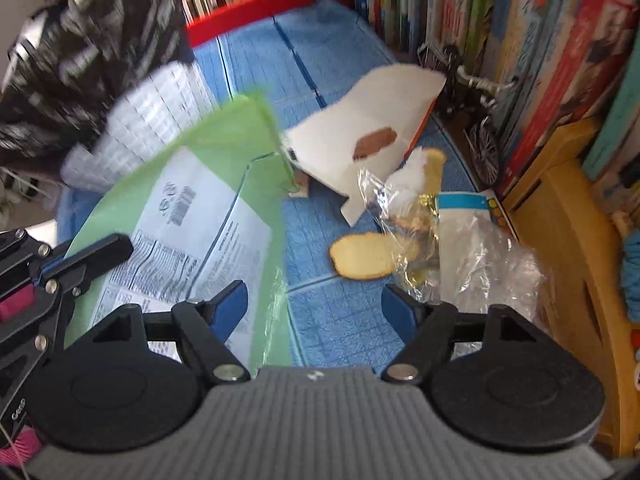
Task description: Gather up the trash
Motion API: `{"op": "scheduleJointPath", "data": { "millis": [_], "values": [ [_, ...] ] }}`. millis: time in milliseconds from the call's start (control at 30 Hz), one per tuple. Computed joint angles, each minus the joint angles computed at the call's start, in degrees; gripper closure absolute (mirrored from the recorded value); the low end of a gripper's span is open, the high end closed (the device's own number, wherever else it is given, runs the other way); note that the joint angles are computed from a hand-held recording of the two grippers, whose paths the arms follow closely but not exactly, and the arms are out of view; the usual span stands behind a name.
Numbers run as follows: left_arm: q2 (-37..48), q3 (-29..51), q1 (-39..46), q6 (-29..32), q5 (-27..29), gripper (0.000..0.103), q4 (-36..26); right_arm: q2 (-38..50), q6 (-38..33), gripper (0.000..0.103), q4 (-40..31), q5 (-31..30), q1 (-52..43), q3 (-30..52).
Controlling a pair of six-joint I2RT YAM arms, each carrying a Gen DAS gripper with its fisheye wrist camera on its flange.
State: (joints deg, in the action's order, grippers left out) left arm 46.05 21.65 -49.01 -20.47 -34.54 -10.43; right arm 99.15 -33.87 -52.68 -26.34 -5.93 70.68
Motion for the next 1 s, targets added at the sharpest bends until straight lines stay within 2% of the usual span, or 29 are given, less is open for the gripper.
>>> {"op": "scheduleJointPath", "data": {
  "millis": [100, 200, 333, 467, 633, 700, 800, 900, 1000],
  "values": [
    [-2.65, 2.68, 0.4, 1.45, -0.41, 0.103, -1.82, -2.21, -0.82, 0.02, -1.81, -1.52, -1.42, 0.41],
    [-6.49, 5.28, 0.91, 4.48, -1.34, 0.103, -3.22, -3.07, 1.22, 0.02, -0.63, -3.64, -1.28, -0.28],
    [-11.41, 9.04, 5.19, 10.66, -0.15, 0.103, -1.51, -3.72, 3.17, 0.02, 0.66, -4.1, 0.1, -1.22],
    [-15.26, 13.84, 13.68, 14.41, 3.95, 0.103, -1.95, -4.48, 3.67, 0.02, 1.42, -4.34, 0.86, -2.2],
    [-16.49, 16.33, 29.91, 17.27, 10.62, 0.103, 0.49, -5.18, 4.97, 0.02, 2.02, -5.23, 1.17, -2.53],
    [-14.56, 16.55, 39.01, 16.99, 15.91, 0.103, 1.54, -5.51, 5.78, 0.02, 2.33, -5.75, 1.27, -2.52],
    [-9.54, 15.8, 48.28, 17.01, 19.1, 0.103, 4.38, -6.23, 6.97, 0.02, 2.31, -7.42, 1.67, -1.96],
    [-2.18, 15.75, 53.93, 17.52, 19.86, 0.103, 6.37, -7.16, 7.4, 0.02, 1.6, -9.78, 2.63, -1.01],
    [4.08, 16.75, 56.34, 18.55, 18.43, 0.103, 4.58, -8.19, 7.81, 0.02, 0.5, -12.4, 4.21, -0.25]
  ]
}}
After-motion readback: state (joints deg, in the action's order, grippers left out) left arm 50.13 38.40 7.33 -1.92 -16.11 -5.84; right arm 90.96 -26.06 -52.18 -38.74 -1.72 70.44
